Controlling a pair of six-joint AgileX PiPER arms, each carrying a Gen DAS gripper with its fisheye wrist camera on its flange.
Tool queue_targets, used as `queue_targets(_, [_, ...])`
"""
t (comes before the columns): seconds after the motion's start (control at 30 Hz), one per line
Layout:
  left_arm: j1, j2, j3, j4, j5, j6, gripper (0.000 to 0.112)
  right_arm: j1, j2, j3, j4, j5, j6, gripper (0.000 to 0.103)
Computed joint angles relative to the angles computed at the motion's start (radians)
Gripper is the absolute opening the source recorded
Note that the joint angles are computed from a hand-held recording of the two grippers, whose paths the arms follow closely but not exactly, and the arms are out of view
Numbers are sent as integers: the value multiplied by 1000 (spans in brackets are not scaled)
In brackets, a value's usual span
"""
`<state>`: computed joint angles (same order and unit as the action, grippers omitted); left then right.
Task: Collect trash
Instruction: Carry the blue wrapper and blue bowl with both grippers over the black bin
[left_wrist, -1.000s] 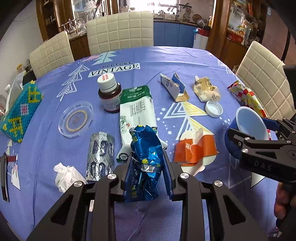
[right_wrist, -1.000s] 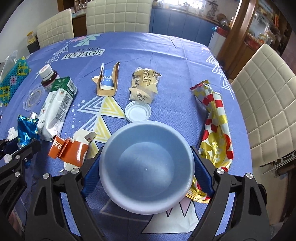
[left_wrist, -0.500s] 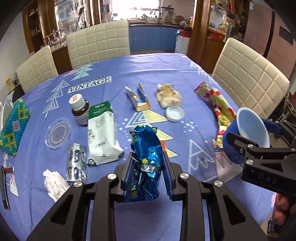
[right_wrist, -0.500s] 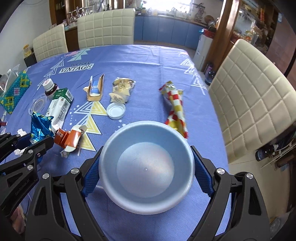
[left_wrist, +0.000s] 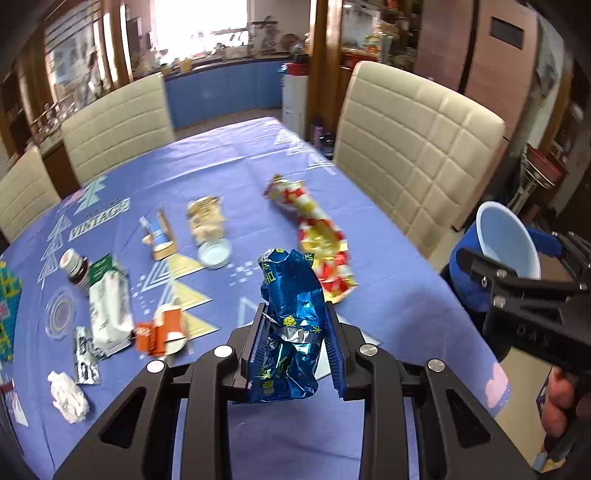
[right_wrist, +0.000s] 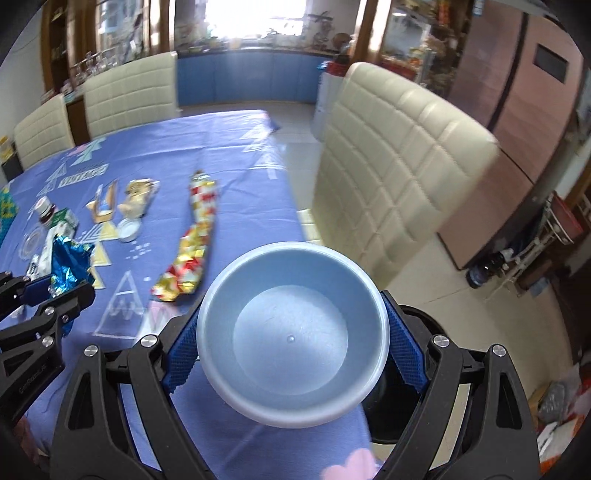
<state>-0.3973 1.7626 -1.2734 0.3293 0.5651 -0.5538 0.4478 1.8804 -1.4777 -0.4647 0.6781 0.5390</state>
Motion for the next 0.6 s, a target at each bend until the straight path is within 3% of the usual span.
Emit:
queue_targets(0.3, [-133,97,-156,-1,44,35,29,-143,-103,137,-203,-4,169,86])
queue_targets(0.6, [-185,184,-279,-59,89,109,29,-264,-125,179,-206,-18,219,96])
